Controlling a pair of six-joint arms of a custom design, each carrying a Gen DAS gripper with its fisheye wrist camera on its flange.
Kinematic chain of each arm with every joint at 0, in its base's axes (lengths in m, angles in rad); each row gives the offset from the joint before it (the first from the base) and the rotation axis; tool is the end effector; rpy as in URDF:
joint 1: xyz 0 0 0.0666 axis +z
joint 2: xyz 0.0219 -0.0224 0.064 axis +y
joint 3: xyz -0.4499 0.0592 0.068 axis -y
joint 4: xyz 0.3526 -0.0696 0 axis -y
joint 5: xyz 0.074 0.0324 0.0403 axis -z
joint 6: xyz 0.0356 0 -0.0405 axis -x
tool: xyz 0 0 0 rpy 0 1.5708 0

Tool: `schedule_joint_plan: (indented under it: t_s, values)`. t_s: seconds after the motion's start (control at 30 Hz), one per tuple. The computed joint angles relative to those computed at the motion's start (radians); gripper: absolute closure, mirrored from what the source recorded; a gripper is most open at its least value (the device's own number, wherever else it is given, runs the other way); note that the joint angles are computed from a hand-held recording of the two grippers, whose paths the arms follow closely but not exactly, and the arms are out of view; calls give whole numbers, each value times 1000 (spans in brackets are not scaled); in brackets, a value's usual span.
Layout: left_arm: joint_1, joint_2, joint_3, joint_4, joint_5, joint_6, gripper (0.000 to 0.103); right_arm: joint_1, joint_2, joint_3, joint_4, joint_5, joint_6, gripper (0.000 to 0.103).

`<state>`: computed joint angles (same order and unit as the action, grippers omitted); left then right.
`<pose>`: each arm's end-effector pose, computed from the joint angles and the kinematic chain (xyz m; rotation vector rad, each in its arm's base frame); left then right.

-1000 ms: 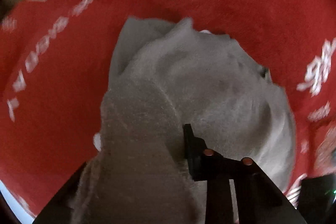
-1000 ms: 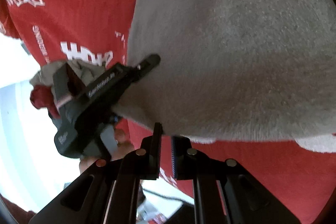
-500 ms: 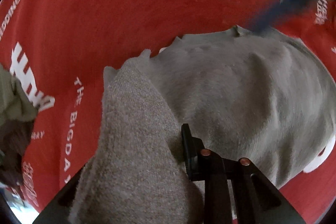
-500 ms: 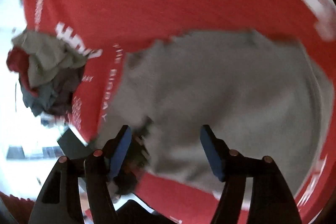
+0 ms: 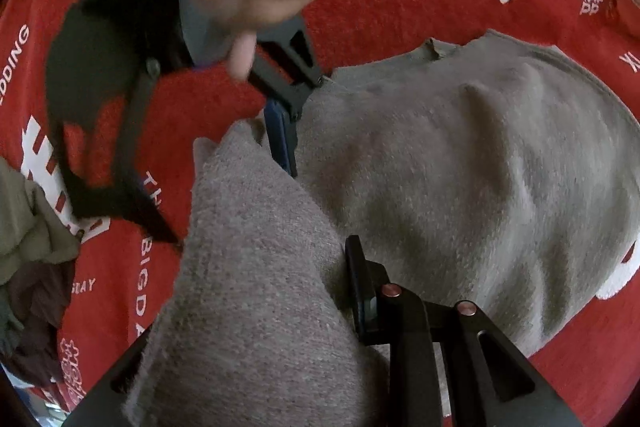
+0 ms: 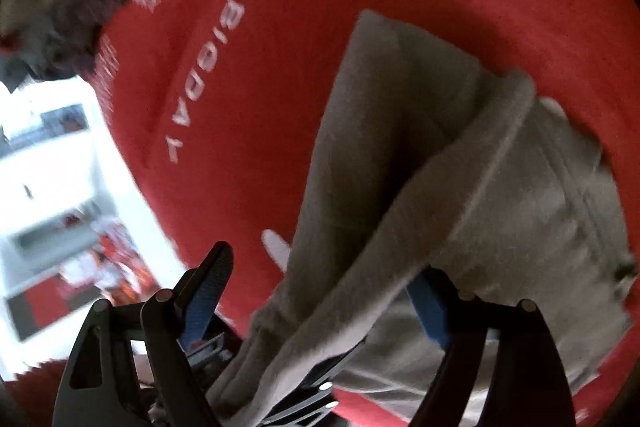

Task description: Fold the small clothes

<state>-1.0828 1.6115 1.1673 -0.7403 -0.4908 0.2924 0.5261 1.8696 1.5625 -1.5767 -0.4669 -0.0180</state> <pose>0.2330 -0.4040 0.3281 0.8607 2.3856 0.1758 0.4441 0.2760 0.3334 0.5753 -2.6149 -0.4994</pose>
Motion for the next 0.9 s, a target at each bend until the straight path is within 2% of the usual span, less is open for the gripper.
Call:
schedule_joint_plan:
  t_s: [0.03, 0.07, 0.1, 0.17, 0.3, 0.33, 0.4, 0.53, 0.63, 0.73, 0.9]
  values:
    - [1, 1, 3, -7, 4, -2, 78, 8, 1, 1, 3, 32, -15, 42]
    - [-7, 3, 9, -14, 3, 5, 78, 13, -2, -4, 6, 75, -24, 82]
    - [-7, 3, 15, -17, 2, -1, 78, 11, -18, -20, 29, 97, -35, 85]
    - [-15, -5, 33, -28, 1, -11, 78, -9, -64, -61, 93, 70, -59, 89]
    - [-49, -14, 104, -65, -3, -24, 78, -75, -231, -177, 237, -4, -97, 89]
    - [-59, -13, 124, -74, -8, -28, 78, -95, -259, -190, 252, -19, -96, 89]
    - [-91, -3, 181, -89, -25, -45, 78, -153, -346, -231, 308, -70, -119, 89]
    - [-164, 43, 297, -95, -37, -98, 78, -280, -483, -301, 385, -118, -147, 89]
    - [-213, 105, 377, -91, -30, -149, 78, -420, -591, -382, 406, -152, -109, 89]
    - [-264, 195, 460, -109, 14, -180, 78, -614, -667, -462, 356, -183, -5, 89]
    - [-315, 323, 540, -158, 70, -206, 78, -891, -681, -643, 340, -168, 129, 89]
